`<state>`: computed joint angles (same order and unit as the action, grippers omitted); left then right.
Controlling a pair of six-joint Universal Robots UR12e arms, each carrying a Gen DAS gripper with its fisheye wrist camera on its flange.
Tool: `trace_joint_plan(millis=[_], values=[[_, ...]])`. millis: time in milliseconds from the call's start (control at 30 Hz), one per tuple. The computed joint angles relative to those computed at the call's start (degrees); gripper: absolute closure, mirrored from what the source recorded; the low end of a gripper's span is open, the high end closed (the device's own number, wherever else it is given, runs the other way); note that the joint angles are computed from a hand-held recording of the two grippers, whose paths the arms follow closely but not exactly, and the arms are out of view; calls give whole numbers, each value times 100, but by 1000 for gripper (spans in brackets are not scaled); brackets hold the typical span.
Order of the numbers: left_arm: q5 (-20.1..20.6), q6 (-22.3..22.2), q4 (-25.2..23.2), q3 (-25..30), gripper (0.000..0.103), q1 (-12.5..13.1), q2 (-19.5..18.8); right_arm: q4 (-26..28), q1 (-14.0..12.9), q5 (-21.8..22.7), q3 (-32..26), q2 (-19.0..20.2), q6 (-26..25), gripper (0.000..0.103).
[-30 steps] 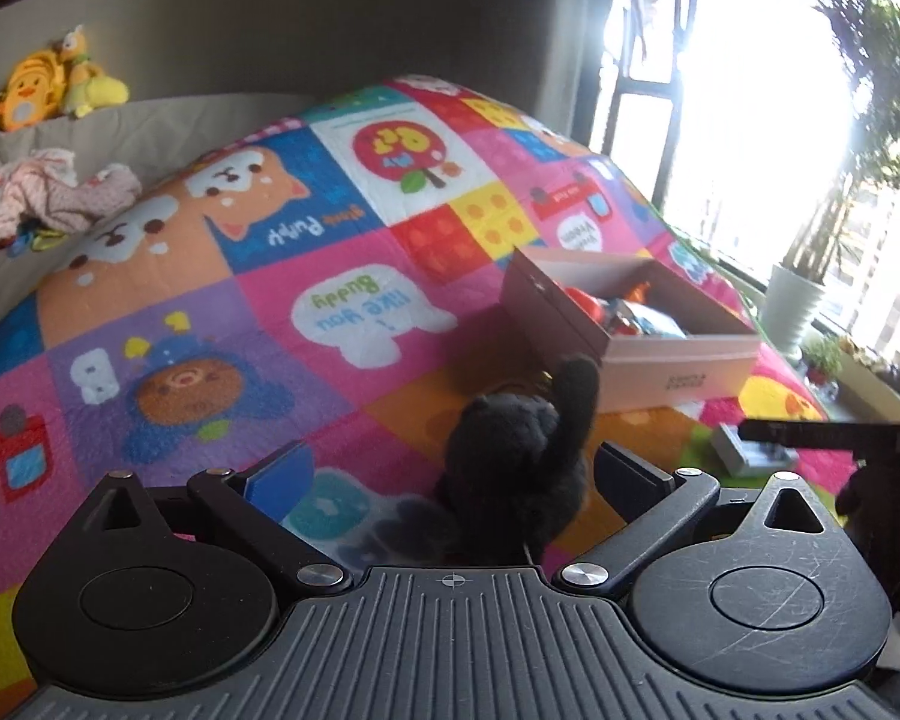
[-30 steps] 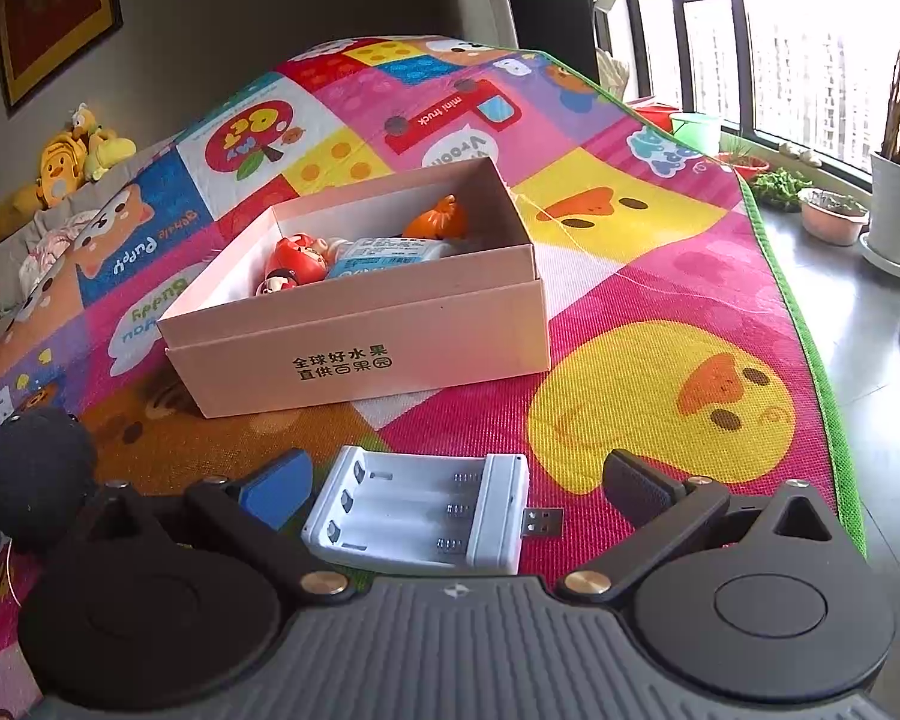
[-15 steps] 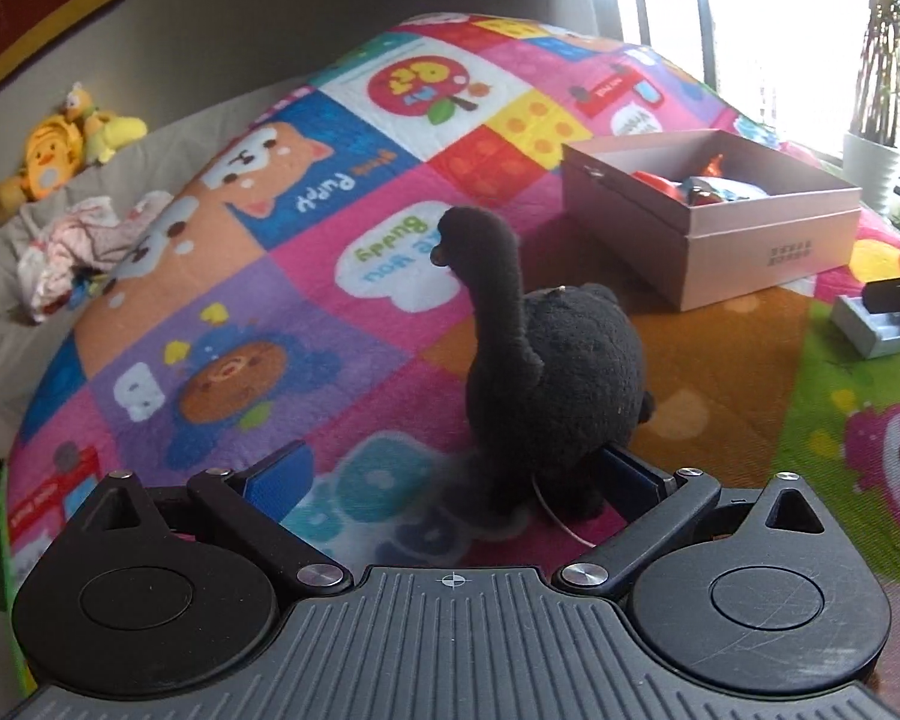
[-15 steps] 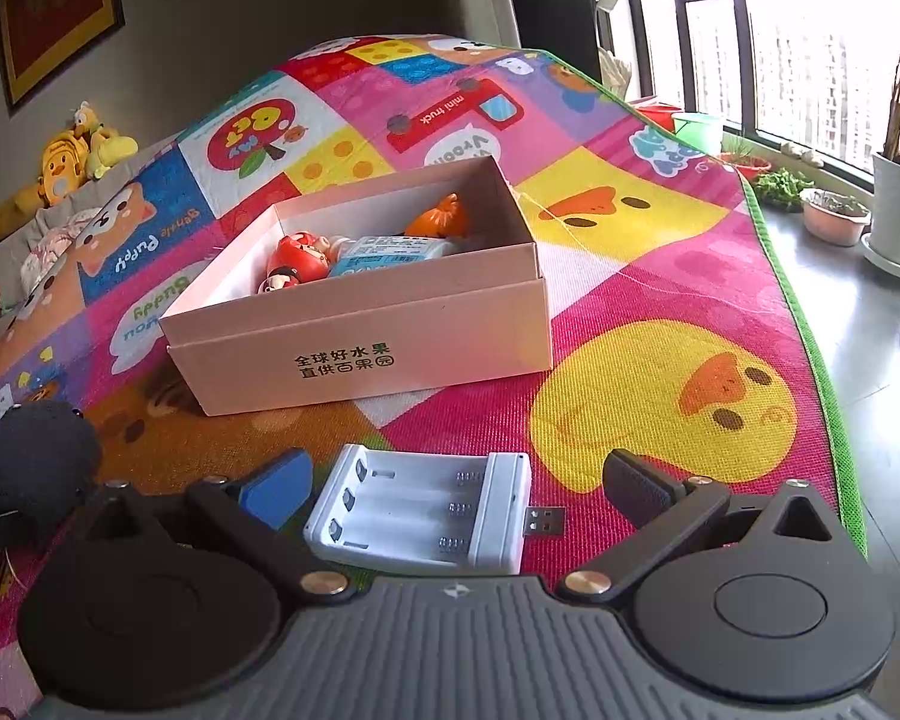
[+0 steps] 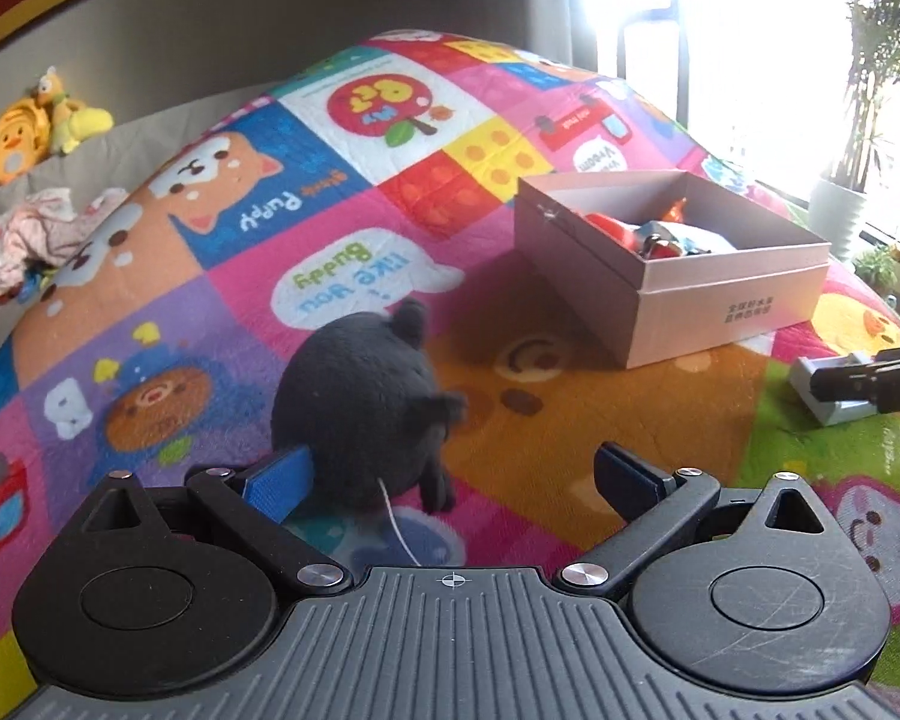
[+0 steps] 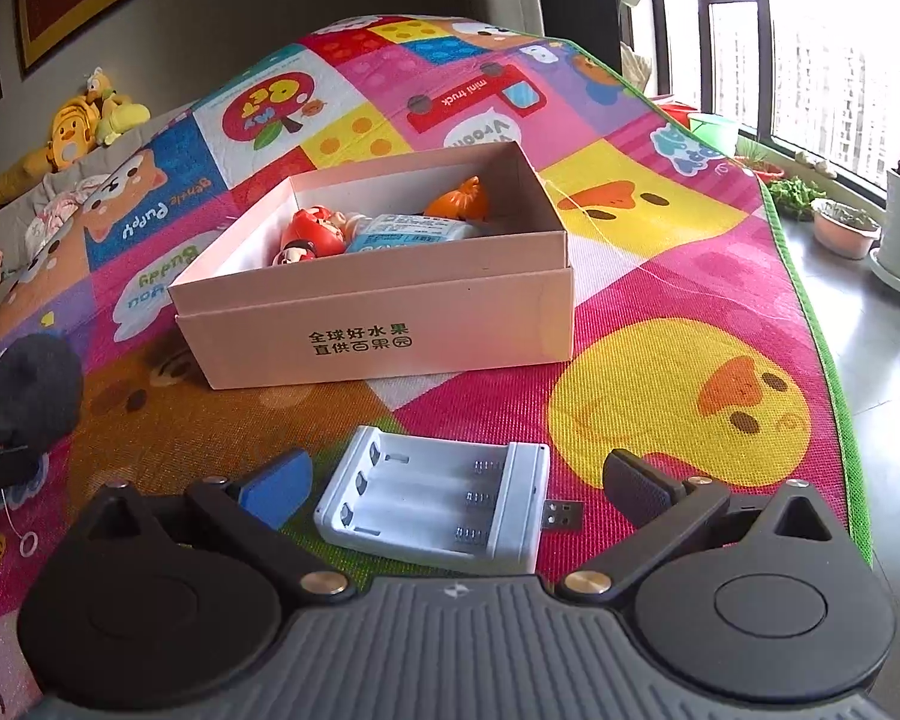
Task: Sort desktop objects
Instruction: 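Lift and carry the plush and battery holder over the box with both grippers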
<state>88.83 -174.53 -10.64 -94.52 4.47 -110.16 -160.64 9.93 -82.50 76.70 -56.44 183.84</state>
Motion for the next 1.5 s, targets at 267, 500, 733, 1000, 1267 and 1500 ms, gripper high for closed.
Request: trace_joint_plan(millis=[267, 500, 733, 1000, 1267, 1500], values=[[-980, 379, -17, -109, 1, 99, 97, 257, 47, -131, -94, 31, -226, 0], [-809, -78, 348, -198, 0, 193, 223, 261, 46, -138, -94, 30, -240, 0], [523, -825, -634, 614, 0, 63, -374, 319, 69, -214, -120, 34, -344, 0], [669, -702, -676, 599, 23, 28, -427, 356, 116, -323, -169, 52, -562, 8], [102, -289, -10, 362, 26, 37, -6, -77, 13, 9, 51, -200, -980, 17], [-785, -116, 631, 1335, 25, -143, -299, -2280, -278, 512, 448, -587, -332, 17]])
